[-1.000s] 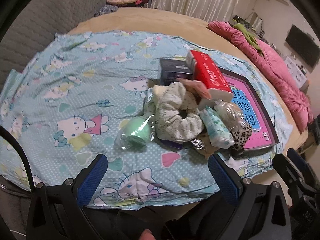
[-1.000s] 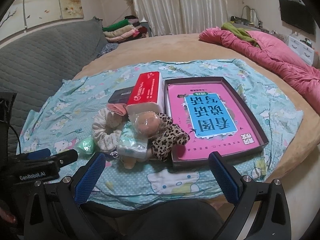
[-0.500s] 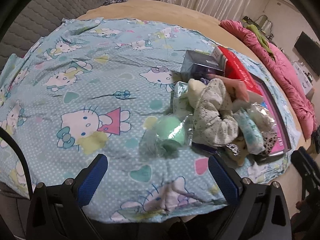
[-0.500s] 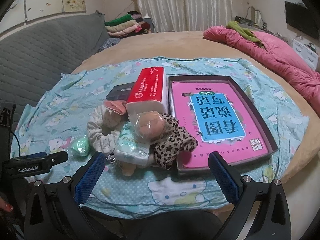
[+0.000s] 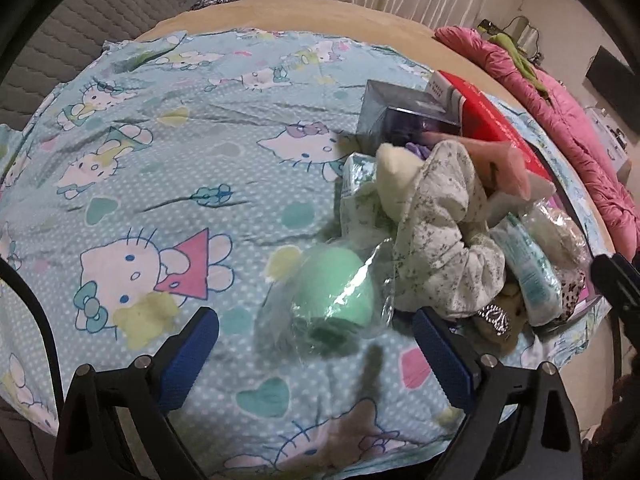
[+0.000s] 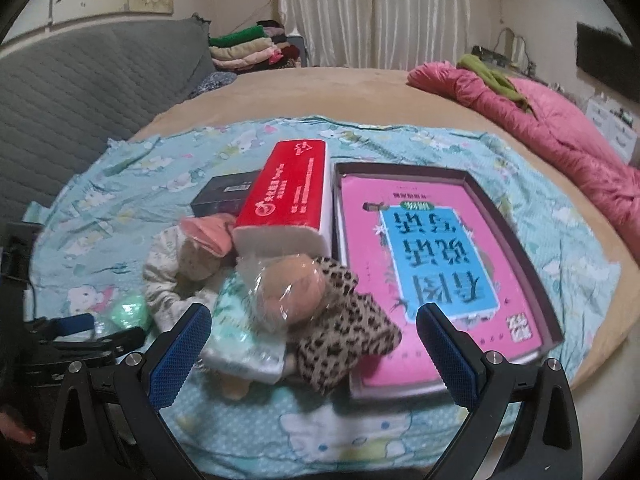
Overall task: Organize soft objects
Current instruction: 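Grasp the bagged mint-green ball with the left tool while the right tool grasps the bagged peach ball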
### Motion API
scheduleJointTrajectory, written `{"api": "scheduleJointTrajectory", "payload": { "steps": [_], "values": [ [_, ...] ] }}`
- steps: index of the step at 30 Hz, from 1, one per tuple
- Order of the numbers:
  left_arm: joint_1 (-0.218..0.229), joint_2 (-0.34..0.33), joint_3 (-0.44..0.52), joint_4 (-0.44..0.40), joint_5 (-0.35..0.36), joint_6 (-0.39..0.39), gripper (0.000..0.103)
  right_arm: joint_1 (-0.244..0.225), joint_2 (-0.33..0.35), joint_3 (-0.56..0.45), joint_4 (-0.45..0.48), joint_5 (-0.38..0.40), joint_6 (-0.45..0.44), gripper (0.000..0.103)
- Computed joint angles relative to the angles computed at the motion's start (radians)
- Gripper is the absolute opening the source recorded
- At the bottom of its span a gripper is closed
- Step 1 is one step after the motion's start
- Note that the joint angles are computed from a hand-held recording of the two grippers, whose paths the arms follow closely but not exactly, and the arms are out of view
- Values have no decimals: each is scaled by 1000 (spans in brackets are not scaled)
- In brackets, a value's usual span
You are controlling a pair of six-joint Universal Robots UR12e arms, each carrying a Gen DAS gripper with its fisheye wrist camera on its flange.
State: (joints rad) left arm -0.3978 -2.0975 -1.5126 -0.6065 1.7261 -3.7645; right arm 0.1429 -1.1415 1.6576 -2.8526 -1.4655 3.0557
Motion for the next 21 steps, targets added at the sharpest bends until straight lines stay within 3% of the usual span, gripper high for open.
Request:
{"api": "scheduleJointTrajectory", "payload": {
  "steps": [6,12,14,17,19,21],
  "values": [
    [8,1,-12,37,-12,5,92,10,30,-34,14,-36,-39,102],
    [19,3,-25,62,-40,-4,86,17,52,-52,13,-52,-75,94],
    [21,2,-27,71,-53,-1,82,19,58,-59,20,-53,-82,88],
    [29,2,-39,110,-94,-3,72,21,65,-66,29,-45,-97,72],
    [30,-1,-39,116,-102,1,72,21,66,-67,34,-33,-105,61],
    [31,-2,-39,123,-109,5,65,20,67,-65,28,-22,-109,58]
  ]
}}
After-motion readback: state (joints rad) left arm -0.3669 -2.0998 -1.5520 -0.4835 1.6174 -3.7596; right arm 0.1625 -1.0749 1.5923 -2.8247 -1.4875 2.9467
